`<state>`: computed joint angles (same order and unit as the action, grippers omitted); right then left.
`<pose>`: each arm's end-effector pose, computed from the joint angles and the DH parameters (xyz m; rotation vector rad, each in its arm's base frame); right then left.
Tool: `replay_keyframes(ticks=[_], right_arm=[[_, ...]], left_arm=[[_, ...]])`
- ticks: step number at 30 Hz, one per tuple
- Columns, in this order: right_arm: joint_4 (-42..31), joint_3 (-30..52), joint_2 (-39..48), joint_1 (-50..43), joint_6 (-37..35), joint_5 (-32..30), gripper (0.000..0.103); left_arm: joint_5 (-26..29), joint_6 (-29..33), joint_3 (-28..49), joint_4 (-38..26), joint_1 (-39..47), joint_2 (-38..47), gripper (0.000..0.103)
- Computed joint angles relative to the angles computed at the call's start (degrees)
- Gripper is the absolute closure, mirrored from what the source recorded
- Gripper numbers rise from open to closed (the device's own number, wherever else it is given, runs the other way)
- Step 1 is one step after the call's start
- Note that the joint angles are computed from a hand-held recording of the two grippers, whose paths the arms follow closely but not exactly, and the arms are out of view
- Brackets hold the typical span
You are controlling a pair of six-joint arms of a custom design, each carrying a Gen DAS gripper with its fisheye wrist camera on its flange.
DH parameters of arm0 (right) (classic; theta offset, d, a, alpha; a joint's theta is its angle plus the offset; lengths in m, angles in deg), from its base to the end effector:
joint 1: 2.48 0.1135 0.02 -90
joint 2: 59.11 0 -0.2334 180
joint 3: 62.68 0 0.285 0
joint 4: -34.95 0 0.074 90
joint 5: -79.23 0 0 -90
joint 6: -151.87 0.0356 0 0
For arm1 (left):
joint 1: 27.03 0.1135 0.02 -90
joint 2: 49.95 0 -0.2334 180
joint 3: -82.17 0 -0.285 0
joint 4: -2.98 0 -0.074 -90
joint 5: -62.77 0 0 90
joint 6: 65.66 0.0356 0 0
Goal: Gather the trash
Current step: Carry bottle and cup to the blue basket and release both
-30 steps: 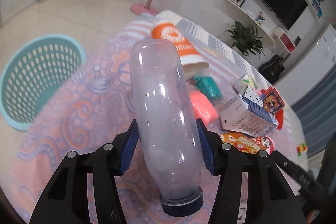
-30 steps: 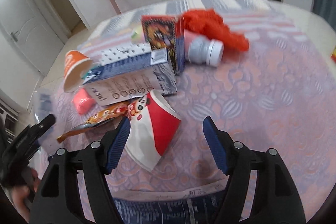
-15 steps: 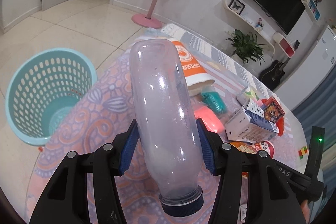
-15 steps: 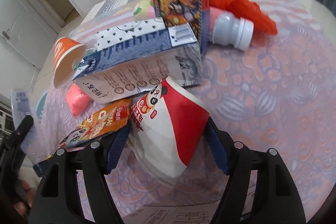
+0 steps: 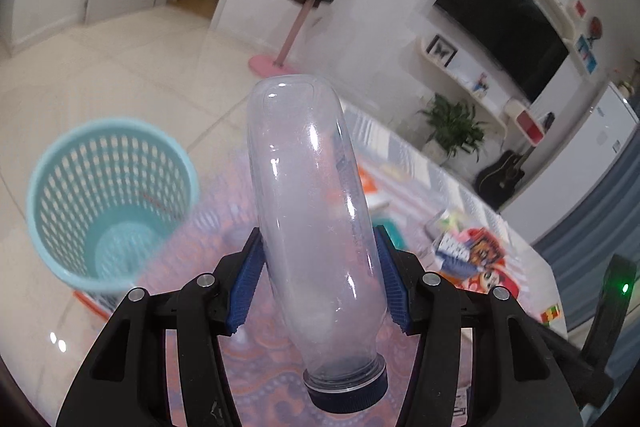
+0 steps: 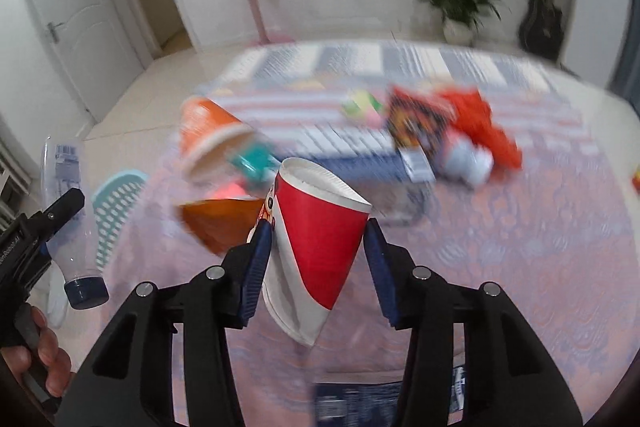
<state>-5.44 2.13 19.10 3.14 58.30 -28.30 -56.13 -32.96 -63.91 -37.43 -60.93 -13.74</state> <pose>0.3108 0.0414 0.1888 -0.3243 2.4700 0.3981 0.1704 -0.0938 0.1687 -0.6918 2.1117 -0.2928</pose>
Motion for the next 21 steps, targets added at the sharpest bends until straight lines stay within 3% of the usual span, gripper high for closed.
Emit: replay_keyframes(ticks=[4,7,9,15,21], right_arm=[[-0.98,2.37,-4.43,7.23,2.44,0.14,0.059],[-0.31,5.57,-3.35,14.18,4.48,1.07,0.059],[0.88,8.38,-0.97,20.04,5.7,2.75,0.059],[4.22,16.83,10.73,32.86,6.54,5.98,0.058],[0.14,29.41,28.0,39.35,8.69,8.57,0.057]], left_arm=[[-0.85,4.27,0.29,-13.17,3.45,-13.41,0.051],[2.96,9.7,-0.16,-21.3,12.53,-23.92,0.051],[8.36,15.12,-0.59,-25.77,22.92,-30.15,0.05],[29.58,31.91,-3.01,-26.77,55.51,-32.47,0.05],[40.89,38.49,-7.76,-17.71,71.24,-20.95,0.05]])
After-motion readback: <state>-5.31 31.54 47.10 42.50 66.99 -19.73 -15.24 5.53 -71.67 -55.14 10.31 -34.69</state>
